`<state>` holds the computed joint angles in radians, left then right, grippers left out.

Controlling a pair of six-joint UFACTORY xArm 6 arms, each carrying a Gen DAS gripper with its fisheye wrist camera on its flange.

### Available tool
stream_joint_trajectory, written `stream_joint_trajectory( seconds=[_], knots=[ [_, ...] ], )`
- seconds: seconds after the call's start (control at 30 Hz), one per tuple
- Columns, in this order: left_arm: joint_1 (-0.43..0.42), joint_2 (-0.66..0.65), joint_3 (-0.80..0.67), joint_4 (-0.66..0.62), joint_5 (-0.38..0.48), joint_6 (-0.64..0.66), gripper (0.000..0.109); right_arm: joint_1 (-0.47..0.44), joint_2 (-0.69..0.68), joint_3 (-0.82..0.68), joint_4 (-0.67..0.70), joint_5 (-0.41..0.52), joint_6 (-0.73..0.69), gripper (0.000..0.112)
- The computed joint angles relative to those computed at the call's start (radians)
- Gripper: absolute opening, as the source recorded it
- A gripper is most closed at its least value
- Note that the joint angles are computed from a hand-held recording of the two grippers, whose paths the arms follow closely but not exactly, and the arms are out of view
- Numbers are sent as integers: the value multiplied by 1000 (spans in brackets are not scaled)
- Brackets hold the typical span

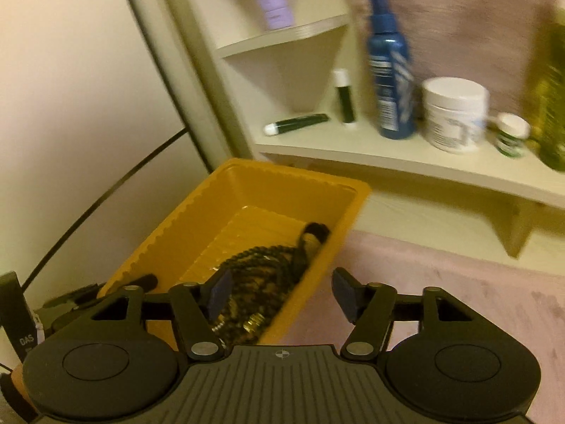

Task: Organize jewelry
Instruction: 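Release the tray rim with the left tool while the right tool withdraws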

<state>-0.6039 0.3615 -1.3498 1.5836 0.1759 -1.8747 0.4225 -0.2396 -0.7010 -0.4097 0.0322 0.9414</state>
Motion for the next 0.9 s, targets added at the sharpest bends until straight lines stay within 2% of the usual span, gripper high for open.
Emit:
stream_joint_trajectory(
  seconds=[0.03,0.17,0.23,0.3,0.4,0.5,0.57,0.67,0.77,0.9],
  knots=[
    [4,-6,7,36,-10,-41,20,-9,-18,11,-55,2,63,70],
    [25,-8,17,60,-85,-77,42,-30,-89,50,-252,23,282,76],
    [26,-17,22,111,-90,-137,45,-30,-129,69,-323,51,367,77],
    [30,-37,41,132,-93,-168,53,-25,-177,95,-378,79,437,79],
    [28,-82,81,140,-78,-166,57,0,-245,128,-405,142,475,81],
    [14,-139,141,23,-39,-8,57,38,-319,168,-411,219,491,82],
    [-10,-186,182,-109,10,157,58,71,-375,197,-394,276,499,82],
    [-62,-241,213,-292,94,391,66,134,-449,221,-371,400,508,82],
    [-111,-284,223,-392,139,504,74,220,-516,228,-355,555,505,82],
    [-182,-321,217,-450,181,536,88,316,-597,242,-358,708,525,82]
  ],
)
